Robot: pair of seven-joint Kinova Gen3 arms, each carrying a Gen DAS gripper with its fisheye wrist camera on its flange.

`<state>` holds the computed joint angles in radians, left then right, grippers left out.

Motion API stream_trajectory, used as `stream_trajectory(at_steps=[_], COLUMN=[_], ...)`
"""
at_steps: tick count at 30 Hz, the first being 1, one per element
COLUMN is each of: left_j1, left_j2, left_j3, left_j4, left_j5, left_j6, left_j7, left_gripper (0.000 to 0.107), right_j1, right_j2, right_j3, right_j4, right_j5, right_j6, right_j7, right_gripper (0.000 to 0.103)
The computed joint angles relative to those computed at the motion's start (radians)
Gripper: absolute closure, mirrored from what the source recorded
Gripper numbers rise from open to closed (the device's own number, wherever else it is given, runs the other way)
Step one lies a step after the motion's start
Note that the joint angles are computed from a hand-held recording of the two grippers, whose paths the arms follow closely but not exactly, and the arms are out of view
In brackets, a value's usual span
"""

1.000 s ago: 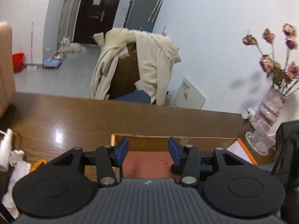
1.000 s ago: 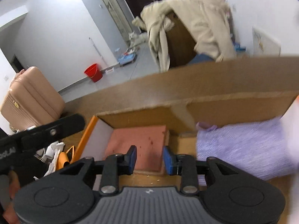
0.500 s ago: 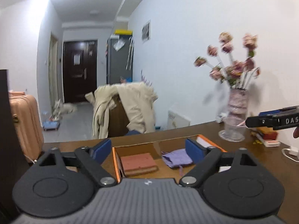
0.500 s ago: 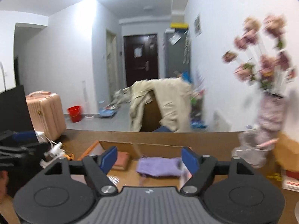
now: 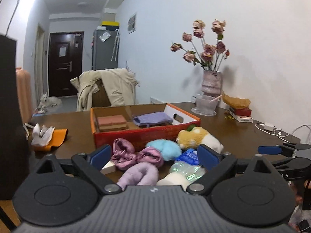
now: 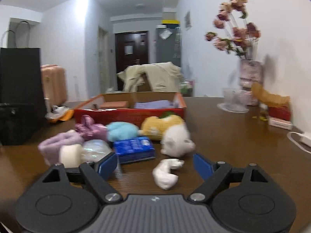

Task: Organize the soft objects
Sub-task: 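Grasp the yellow-white plush toy with the left gripper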

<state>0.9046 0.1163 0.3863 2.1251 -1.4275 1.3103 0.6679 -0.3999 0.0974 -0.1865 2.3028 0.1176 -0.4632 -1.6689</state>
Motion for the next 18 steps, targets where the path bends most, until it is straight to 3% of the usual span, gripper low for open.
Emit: stream_trajectory(at_steps=[2, 4, 7, 9, 11, 16, 18], left_j1=[-0.013, -0.06, -0.199, -0.292, -0.385, -0.616, -0.653], left_j2=[0.01, 0.02, 0.032, 0.056, 0.086, 0.172, 0.226], left_j3=[-0.01, 0.012, 0.07, 0.092, 0.11, 0.174, 0.162], left_j4=[-0.015, -0.033, -0.067, -0.095, -0.15, -0.284, -0.35], left_j5=[-0.033, -0.055, -0.078, -0.106, -0.083, -0.012, 0.039], left_j6=[-0.026, -0.062, -0.178, -0.259, -0.34, -0.544, -0.603], left_j7=[0.002, -0.012, -0.085, -0.125, -0.189, -0.367, -0.448], left_gripper=[0.011, 0.011, 0.015, 0.023, 0.035, 0.043, 0.047], right_j1=[0.017, 0.052, 0.031, 0.048, 0.052, 0.089, 0.109], right_j2=[-0.006, -0.002, 0.019, 0.045, 0.081, 0.193, 0.244], right_j3=[-0.022, -0.049, 0.007, 0.002, 0.0, -0.037, -0.066], right_j4=[0.006, 0.008, -0.015, -0.055, -0.108, -0.274, -0.36], right_j5=[-0.05, -0.035, 0.046, 0.087, 0.107, 0.191, 0.221], right_j6=[-0.007, -0.021, -0.017, 0.012, 0.046, 0.13, 0.208], right_j7=[0.033, 0.028, -0.039, -0.077, -0.08, -0.104, -0.123], right_gripper=[0.018, 0.018, 0.019, 0.019, 0.019, 0.021, 0.026])
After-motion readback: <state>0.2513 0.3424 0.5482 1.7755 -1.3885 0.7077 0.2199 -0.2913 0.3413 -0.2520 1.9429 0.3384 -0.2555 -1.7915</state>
